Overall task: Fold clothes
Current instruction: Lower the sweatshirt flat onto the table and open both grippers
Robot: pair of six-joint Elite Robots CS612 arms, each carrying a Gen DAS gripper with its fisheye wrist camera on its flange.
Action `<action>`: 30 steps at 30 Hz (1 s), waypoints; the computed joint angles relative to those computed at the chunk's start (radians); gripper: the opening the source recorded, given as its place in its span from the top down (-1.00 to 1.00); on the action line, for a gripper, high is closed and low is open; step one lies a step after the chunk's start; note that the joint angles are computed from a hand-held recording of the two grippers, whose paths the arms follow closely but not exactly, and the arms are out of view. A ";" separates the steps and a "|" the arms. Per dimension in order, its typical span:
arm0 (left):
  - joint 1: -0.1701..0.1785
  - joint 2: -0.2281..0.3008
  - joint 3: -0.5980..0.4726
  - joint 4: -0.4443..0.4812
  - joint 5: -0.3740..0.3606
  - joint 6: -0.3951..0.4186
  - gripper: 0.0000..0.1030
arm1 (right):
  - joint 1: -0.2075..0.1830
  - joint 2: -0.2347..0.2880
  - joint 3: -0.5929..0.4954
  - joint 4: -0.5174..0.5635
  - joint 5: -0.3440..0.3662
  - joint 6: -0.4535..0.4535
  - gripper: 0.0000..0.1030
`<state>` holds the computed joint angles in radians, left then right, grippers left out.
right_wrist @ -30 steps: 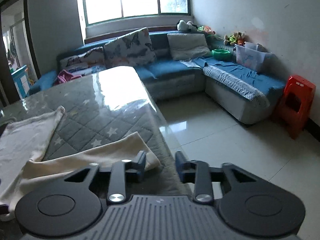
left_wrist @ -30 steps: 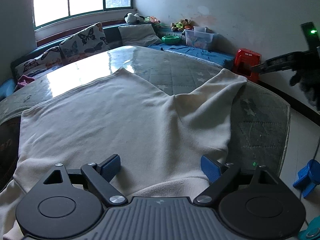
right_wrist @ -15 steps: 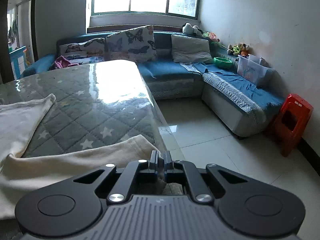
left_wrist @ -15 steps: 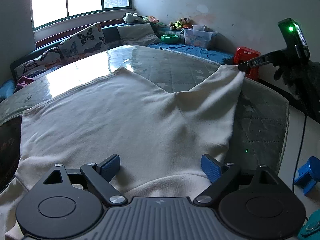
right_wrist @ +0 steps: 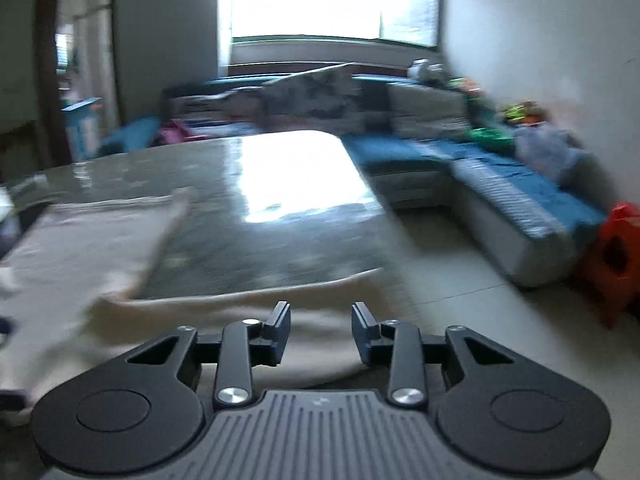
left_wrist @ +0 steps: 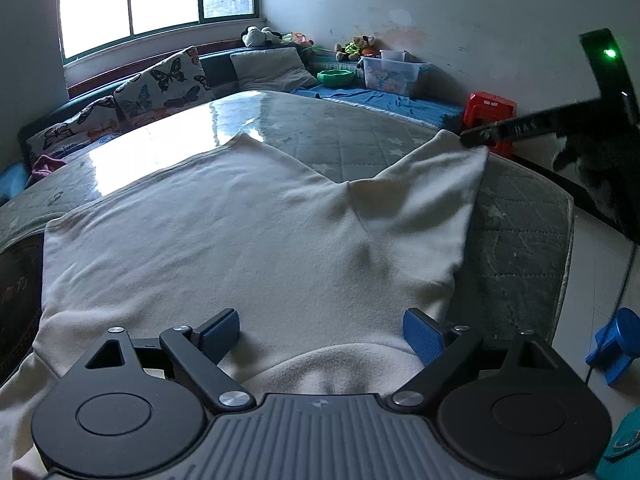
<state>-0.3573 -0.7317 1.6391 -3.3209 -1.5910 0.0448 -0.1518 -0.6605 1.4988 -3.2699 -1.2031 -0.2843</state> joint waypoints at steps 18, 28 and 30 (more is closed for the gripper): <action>-0.004 -0.003 0.008 -0.010 0.022 -0.025 -0.77 | 0.021 0.000 -0.002 0.071 0.044 -0.077 0.06; 0.004 -0.029 0.062 -0.080 0.096 -0.140 -0.77 | 0.029 0.002 -0.015 0.082 0.036 -0.082 -0.07; 0.008 -0.036 0.076 -0.097 0.118 -0.168 -0.77 | 0.035 -0.003 -0.010 0.077 0.071 -0.098 -0.09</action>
